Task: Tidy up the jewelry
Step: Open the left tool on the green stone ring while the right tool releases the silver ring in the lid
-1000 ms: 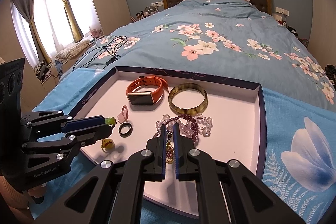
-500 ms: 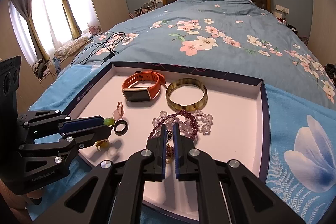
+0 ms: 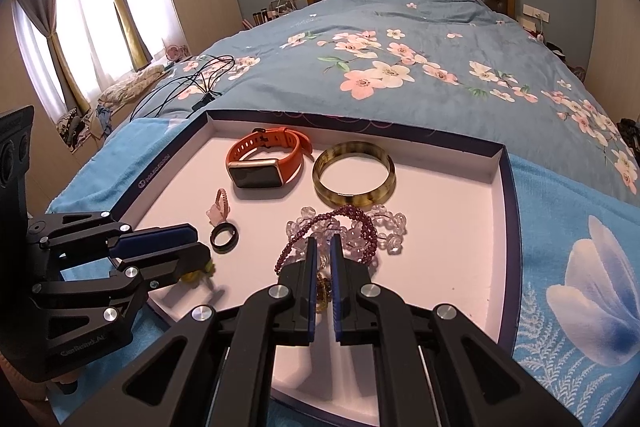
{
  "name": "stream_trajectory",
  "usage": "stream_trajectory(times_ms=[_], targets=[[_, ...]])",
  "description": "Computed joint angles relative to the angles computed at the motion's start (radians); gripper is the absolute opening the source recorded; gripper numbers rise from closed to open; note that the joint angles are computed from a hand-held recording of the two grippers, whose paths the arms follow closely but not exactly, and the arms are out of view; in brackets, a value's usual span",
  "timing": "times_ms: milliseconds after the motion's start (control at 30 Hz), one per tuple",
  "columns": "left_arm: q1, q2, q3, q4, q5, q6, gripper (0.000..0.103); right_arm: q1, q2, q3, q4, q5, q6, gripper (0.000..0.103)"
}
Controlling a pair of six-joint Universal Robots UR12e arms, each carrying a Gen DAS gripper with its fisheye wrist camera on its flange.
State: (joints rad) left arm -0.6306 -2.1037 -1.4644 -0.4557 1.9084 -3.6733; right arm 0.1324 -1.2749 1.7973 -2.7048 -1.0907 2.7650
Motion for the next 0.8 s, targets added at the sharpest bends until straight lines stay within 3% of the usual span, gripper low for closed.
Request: stream_trajectory(times_ms=[200, 333, 533, 700, 800], targets=[[-0.002, 0.001, -0.001, 0.002, 0.007, 0.000, 0.017, 0.001, 0.002, 0.002, -0.008, -0.010, 0.011, 0.007], [-0.005, 0.002, -0.002, 0.011, 0.016, -0.002, 0.024, -0.003, -0.002, 0.008, -0.019, -0.006, 0.018, 0.007], [-0.016, 0.005, -0.004, 0.028, 0.048, 0.003, 0.037, -0.011, -0.016, 0.024, -0.041, 0.007, 0.030, 0.016], [-0.027, 0.016, -0.017, 0.056, 0.076, 0.013, 0.054, -0.018, -0.038, 0.052, -0.087, 0.019, 0.039, 0.030], [-0.040, 0.027, -0.030, 0.077, 0.115, 0.014, 0.067, -0.025, -0.057, 0.080, -0.136, 0.022, 0.049, 0.047]])
